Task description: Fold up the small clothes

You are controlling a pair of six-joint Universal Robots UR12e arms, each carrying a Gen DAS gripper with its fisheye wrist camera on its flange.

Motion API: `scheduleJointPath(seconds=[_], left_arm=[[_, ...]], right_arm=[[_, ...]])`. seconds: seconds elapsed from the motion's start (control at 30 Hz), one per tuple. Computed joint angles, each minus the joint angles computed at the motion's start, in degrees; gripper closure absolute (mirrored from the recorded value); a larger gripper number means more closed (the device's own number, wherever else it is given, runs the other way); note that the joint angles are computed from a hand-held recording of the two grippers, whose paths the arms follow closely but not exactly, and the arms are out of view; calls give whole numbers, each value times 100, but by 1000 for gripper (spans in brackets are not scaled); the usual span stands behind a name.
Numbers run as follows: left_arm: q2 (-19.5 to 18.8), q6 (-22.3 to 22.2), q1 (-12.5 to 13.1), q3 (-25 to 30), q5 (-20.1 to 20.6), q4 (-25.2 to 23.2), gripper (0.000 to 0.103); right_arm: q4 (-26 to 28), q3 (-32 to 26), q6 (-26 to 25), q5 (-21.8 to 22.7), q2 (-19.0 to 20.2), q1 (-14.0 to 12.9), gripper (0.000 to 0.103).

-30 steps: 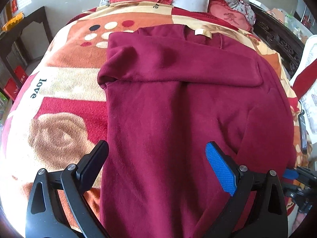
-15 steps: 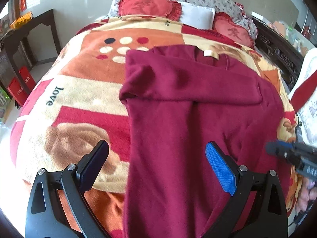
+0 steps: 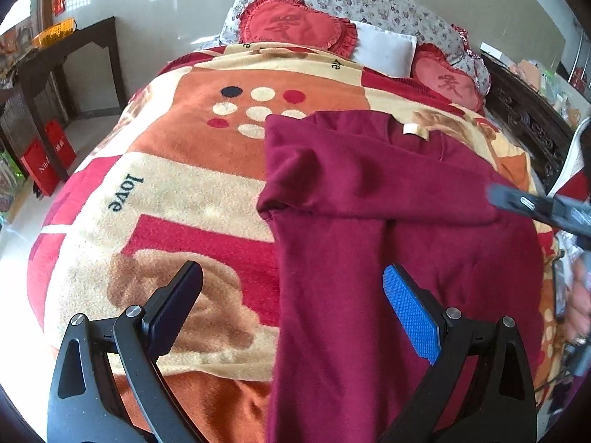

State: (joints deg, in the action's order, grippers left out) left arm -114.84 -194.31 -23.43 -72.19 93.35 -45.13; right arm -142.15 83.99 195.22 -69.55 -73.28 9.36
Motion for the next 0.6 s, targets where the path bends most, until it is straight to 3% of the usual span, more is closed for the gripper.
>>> scheduleJointPath(seconds=[0.03, 0.07, 0.1, 0.2, 0.3, 0.43, 0.5, 0.57, 0.6], left_arm=[[-6, 0, 1, 0, -15, -10, 4], [-12, -13, 6, -6, -65, -17, 4], [-18, -41, 9, -15, -121, -15, 4], [-45, -89, 7, -3, -251, -73, 4], [-72, -21, -29, 29, -278, -156, 4], [-102, 29, -72, 51, -255, -223, 4], [-107, -19, -60, 56, -388, -306, 4], [-85, 9, -33, 33, -725, -399, 4], [-62, 74, -28, 2, -843, -419, 4]], right_arm=[[107, 70, -65, -95, -91, 8, 70], [214, 190, -106, -172, -216, 7, 51], [295, 320, -107, -165, -331, -10, 48], [907, 721, -122, 83, -684, -104, 48], [1482, 946, -186, -86, -887, -87, 48], [1656, 1282, 11, 232, -1053, -148, 48], [1556, 1400, 161, 427, -1023, -180, 48], [1084, 1554, 443, 648, -973, -220, 48], [770, 1620, 645, 746, -942, -243, 57]])
